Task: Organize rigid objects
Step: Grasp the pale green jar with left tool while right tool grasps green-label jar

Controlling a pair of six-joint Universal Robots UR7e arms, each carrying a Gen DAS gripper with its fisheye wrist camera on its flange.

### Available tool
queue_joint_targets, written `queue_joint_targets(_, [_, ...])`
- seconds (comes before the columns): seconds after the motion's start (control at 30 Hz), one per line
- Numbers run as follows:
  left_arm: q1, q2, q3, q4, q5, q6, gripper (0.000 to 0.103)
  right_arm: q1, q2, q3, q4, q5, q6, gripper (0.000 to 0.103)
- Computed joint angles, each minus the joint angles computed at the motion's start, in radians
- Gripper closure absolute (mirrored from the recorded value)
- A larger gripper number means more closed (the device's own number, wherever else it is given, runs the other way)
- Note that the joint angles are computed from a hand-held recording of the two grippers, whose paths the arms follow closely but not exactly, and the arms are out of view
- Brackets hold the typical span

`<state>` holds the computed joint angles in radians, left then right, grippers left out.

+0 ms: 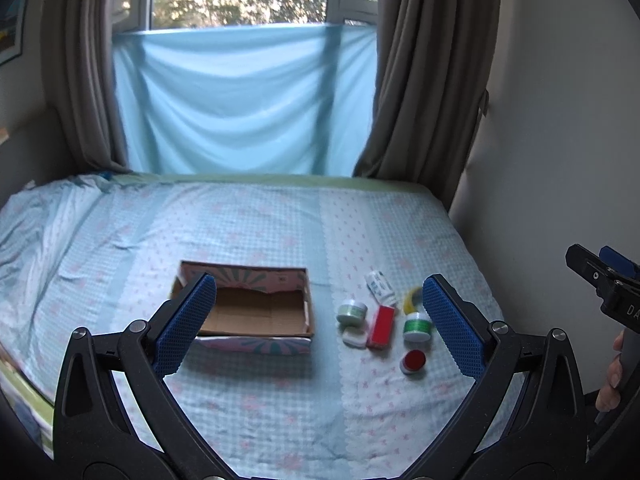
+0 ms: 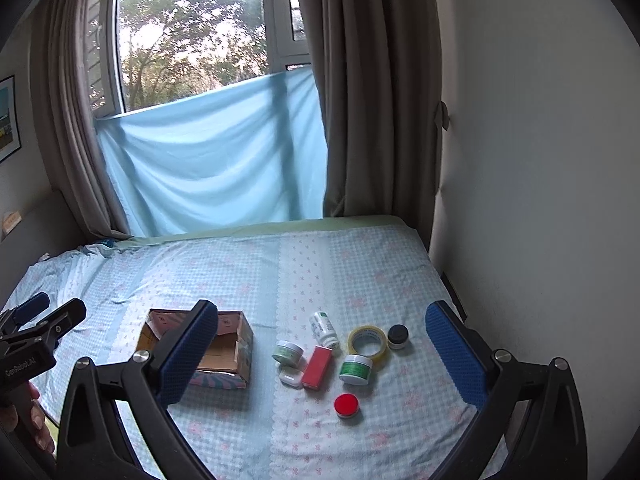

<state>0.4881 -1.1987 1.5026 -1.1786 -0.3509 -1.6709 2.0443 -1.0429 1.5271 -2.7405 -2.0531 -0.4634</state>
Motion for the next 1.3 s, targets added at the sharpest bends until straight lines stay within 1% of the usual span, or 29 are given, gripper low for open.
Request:
queue_joint_targets(0.03, [0.018, 0.006, 0.014, -0.098, -0.013, 0.079, 0.0, -0.005, 0.006, -0.01, 0.011, -0.008, 0.004, 0.0])
queue_joint_targets(0.13, [0.072, 0.039, 0.033, -0.339, -0.056, 0.276, 0.0, -0.033, 0.028, -0.049, 0.056, -0.03, 0.021, 0.0])
queue_joint_targets(0.23, [0.138, 0.099, 0.023, -0.543, -0.112, 0.446, 0.0, -0.062, 0.058, -0.089, 0.085, -0.046, 0.024, 0.0])
queue_joint_targets(0.3, [0.187, 0.151, -0.016, -0.61, -0.156, 0.52, 0.0, -0.088, 0.082, -0.118, 0.099, -0.049, 0.018, 0.0])
queue_joint_targets(0.43, [0.285, 0.257, -0.124, -0.668, -0.243, 0.623, 0.001, -0.144, 0.146, -0.2, 0.17, -0.041, 0.019, 0.0])
queue_joint_targets(0.6, [0.404, 0.382, -0.273, -0.648, -0.329, 0.733, 0.001, -0.207, 0.254, -0.33, 0.329, -0.046, 0.058, 0.0])
queue_joint_targets(0.77, [0.519, 0.5, -0.422, -0.599, -0.434, 0.825, 0.001, -0.255, 0.352, -0.427, 0.442, -0.054, 0.109, 0.0])
queue_joint_targets(0.9, [0.596, 0.6, -0.556, -0.507, -0.515, 0.885, 0.001, -0.295, 0.444, -0.512, 0.534, -0.055, 0.173, 0.0])
queue_joint_targets(1.03, [0.652, 0.69, -0.67, -0.402, -0.564, 0.923, 0.005, -0.329, 0.525, -0.59, 0.613, -0.054, 0.246, 0.0])
queue_joint_targets(1.13, [0.685, 0.735, -0.727, -0.342, -0.587, 0.946, 0.006, -0.348, 0.587, -0.66, 0.681, -0.059, 0.299, 0.0])
queue_joint_targets(1.2, [0.703, 0.756, -0.752, -0.326, -0.606, 0.958, 0.006, -0.36, 0.628, -0.705, 0.726, -0.068, 0.334, 0.0])
queue_joint_targets(1.3, [0.725, 0.779, -0.78, -0.312, -0.628, 0.977, 0.008, -0.373, 0.673, -0.761, 0.793, -0.079, 0.37, 0.007])
